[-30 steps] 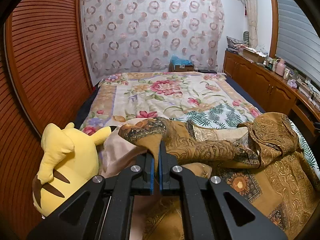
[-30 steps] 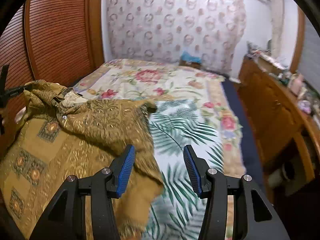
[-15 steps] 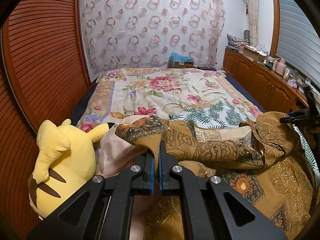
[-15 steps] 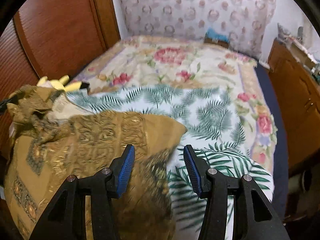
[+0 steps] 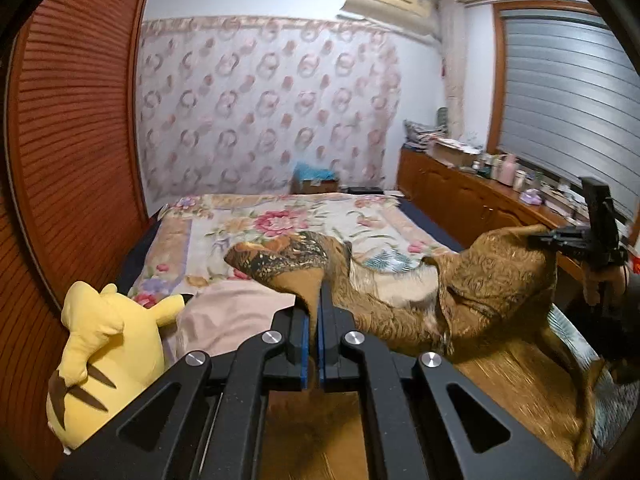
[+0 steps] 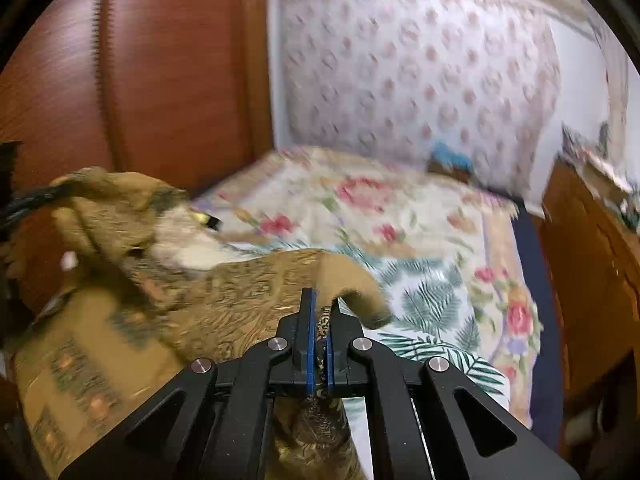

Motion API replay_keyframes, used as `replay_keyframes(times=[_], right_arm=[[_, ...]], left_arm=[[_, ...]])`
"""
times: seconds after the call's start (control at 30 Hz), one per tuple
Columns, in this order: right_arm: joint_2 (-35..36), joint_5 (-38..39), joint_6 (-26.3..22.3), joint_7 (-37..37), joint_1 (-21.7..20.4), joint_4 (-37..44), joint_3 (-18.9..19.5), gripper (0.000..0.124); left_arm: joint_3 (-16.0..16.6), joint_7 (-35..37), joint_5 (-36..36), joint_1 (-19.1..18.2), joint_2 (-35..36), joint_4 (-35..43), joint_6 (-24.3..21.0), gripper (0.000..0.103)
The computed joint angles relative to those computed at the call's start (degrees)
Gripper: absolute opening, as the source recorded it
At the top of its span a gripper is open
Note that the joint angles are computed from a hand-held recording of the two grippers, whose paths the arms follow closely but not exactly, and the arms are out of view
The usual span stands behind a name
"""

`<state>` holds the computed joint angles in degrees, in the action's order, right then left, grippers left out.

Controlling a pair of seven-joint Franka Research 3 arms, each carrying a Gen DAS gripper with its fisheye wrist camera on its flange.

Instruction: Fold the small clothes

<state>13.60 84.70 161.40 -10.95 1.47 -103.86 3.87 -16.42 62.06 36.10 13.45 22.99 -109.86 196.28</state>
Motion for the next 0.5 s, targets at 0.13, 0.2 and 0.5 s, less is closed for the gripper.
replay_keyframes(times=[0.13, 0.2, 0.5], right_arm=[[-9.52, 9.88, -2.95, -10.87, -0.22, -13.73, -1.51, 0.003], [-12.92, 11.44, -2.3, -12.96, 0.94, -19.9, -2.85, 0.003], [-17.37, 5.22, 2.89, -5.81, 3.98, -32.16, -4.98, 0.004]], left_arm=[[5.64, 0.58, -1.2, -3.51, -6.49, -12.35, 7.08, 0.003], [6.31, -1.45, 0.65, -3.1, -8.36, -17.12, 8.6, 0.003], [10.95, 4.54, -6.33, -8.5, -12.57, -29.91, 9.34, 0.003]])
